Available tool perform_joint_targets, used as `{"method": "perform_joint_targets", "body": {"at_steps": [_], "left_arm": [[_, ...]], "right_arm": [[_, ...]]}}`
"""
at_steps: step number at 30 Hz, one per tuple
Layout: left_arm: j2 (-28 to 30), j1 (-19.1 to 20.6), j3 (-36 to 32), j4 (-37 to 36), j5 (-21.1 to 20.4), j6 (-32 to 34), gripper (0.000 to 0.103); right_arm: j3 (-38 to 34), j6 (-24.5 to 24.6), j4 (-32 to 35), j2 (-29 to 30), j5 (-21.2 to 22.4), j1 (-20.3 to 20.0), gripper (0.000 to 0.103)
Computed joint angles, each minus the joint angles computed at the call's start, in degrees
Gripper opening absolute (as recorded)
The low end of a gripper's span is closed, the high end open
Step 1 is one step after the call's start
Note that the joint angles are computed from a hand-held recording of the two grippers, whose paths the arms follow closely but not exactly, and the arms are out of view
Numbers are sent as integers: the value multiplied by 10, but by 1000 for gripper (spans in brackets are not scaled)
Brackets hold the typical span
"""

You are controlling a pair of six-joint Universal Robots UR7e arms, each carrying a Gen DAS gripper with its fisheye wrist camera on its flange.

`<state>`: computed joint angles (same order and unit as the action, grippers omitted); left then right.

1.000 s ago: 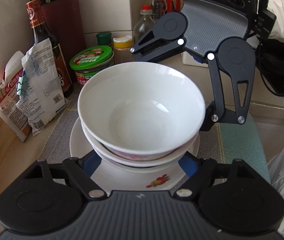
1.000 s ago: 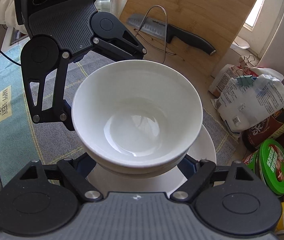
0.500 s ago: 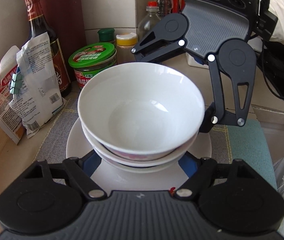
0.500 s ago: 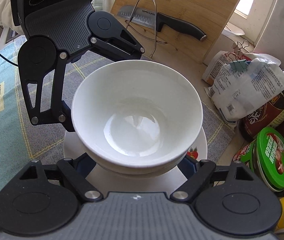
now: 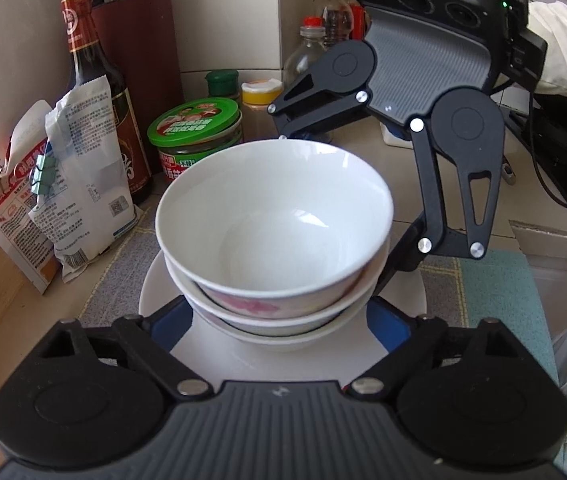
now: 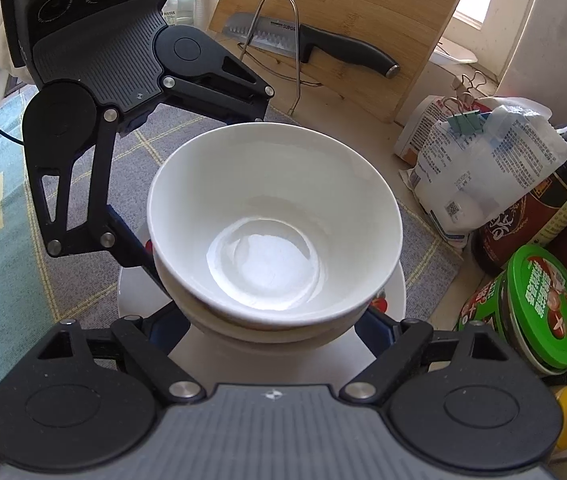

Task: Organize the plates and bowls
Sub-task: 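Lower the bowl stack onto the flower-print plates with both grippers, then open both grippers and pull them away from the bowls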

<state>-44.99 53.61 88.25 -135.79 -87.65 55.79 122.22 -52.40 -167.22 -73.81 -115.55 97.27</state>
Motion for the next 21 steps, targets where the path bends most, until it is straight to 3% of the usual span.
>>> {"method": "perform_joint_targets", "body": {"at_steps": [7, 13, 17, 19, 21], "left_arm": [[-21, -6, 49, -71, 26, -7, 99], [-48, -9, 106, -184, 45, -57, 101], [-65, -19, 150, -280, 77, -86, 102], [-69, -30, 186, -368, 116, -67, 102], [-75, -35, 207, -407, 130, -54, 102]], "right_arm": [[13, -16, -30, 2, -8, 7, 102], [29, -5, -57, -2, -19, 13, 103], [43, 27, -88, 0, -44, 27, 103], [53, 55, -112, 2, -63, 38, 103], [65, 89, -138, 4, -79, 50, 103]]}}
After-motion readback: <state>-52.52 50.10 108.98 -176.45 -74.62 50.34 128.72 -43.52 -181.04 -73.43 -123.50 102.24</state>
